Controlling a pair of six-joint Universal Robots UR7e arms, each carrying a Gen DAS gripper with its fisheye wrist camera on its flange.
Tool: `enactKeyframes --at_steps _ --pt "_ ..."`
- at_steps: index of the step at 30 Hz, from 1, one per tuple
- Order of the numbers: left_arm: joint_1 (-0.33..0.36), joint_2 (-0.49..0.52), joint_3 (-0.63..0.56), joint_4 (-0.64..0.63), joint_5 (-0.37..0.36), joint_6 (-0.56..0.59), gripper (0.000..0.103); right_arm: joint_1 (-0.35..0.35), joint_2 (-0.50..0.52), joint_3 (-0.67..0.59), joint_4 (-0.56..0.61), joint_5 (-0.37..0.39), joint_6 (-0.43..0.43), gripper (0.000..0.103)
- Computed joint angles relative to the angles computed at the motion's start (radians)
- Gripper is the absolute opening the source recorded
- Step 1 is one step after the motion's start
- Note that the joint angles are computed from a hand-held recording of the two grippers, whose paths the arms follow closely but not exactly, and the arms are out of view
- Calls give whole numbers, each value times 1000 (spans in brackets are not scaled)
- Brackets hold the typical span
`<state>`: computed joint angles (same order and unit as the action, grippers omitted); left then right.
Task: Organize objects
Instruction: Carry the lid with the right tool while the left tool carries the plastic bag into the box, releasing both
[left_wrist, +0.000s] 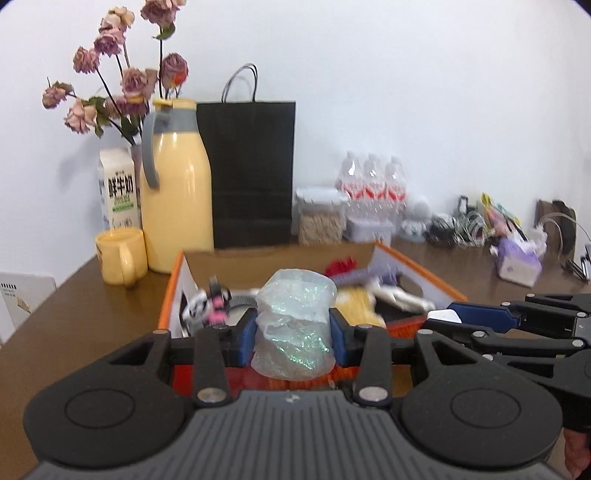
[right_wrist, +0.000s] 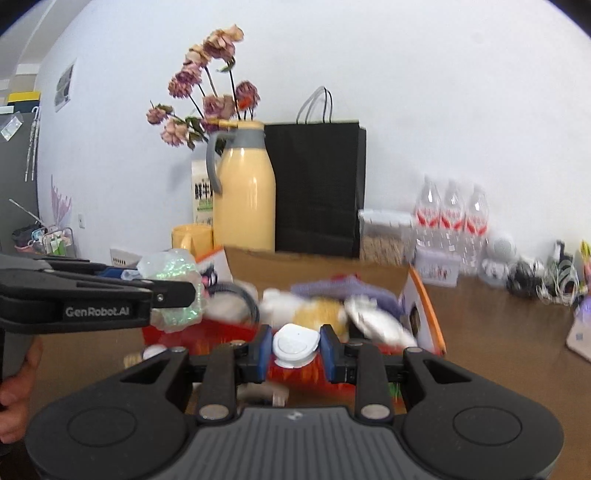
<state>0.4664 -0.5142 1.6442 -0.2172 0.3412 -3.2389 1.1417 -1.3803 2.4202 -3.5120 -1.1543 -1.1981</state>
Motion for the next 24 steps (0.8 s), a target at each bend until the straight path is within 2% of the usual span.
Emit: enactKeyframes --at_steps 5,14,17,21,24 --pt "45 -43 0 -160 23 185 41 80 84 -86 -49 -38 51 26" --pt "153 -33 -107 -206 80 331 41 198 263 -299 -59 -160 114 26" --pt "186 -23 -146 -205 89 354 41 214 310 -350 -63 -191 145 26" --pt "216 -7 -175 -167 111 325 41 204 349 -385 -76 -205 167 26" --pt "227 12 -201 -129 103 311 45 197 361 -407 -44 -225 174 27"
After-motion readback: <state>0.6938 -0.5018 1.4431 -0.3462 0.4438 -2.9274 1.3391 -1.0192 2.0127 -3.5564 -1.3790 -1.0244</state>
